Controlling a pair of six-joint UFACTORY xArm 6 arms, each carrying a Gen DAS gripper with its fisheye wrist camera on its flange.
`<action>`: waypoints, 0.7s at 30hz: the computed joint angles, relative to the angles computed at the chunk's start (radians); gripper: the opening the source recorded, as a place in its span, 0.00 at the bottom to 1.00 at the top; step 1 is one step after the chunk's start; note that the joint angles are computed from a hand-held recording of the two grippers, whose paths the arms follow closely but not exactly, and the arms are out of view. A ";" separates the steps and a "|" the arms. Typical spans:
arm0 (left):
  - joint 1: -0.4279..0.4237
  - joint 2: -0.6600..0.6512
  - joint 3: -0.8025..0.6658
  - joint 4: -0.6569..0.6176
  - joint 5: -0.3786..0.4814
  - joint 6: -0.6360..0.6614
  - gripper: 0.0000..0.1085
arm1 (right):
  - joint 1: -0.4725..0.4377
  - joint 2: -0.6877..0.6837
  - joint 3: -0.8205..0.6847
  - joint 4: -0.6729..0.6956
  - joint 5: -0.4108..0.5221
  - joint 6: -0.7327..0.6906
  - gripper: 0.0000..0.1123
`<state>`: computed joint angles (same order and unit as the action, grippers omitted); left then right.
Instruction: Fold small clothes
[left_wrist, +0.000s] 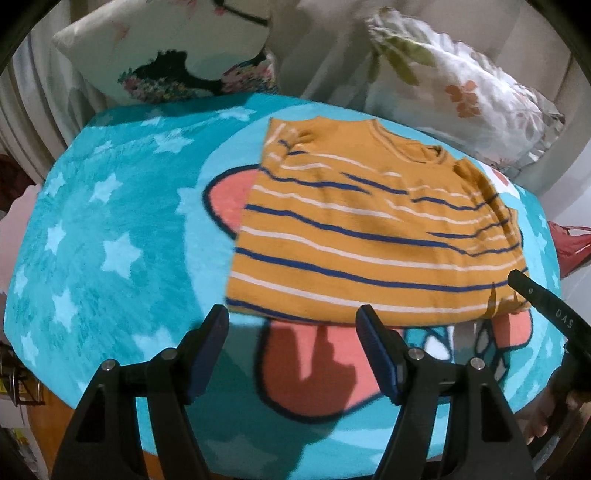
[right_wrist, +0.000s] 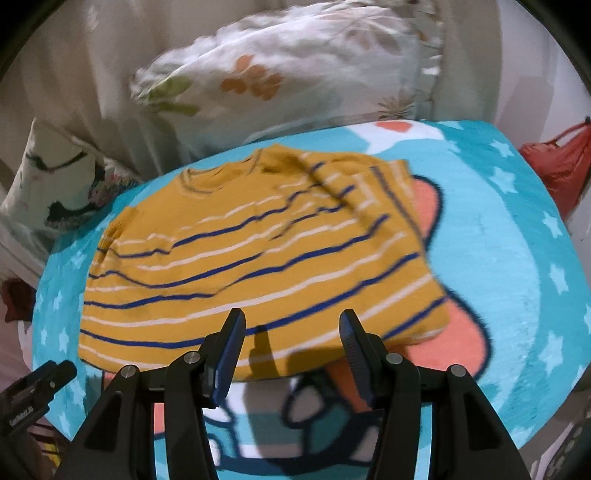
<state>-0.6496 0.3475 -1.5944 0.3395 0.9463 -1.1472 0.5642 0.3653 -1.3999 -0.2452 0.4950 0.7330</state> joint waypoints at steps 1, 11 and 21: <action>0.014 -0.014 0.028 -0.014 -0.017 0.014 0.65 | 0.014 0.019 -0.028 -0.009 0.020 0.013 0.51; 0.103 -0.083 0.181 -0.104 -0.119 0.122 0.65 | 0.100 0.135 -0.200 -0.048 0.155 0.087 0.51; 0.152 -0.111 0.271 -0.171 -0.195 0.189 0.65 | 0.150 0.213 -0.327 -0.071 0.275 0.113 0.52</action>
<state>-0.4971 0.2363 -1.3233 0.1681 0.7515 -0.9581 0.7138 0.5780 -1.7267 -0.3167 0.7704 0.8456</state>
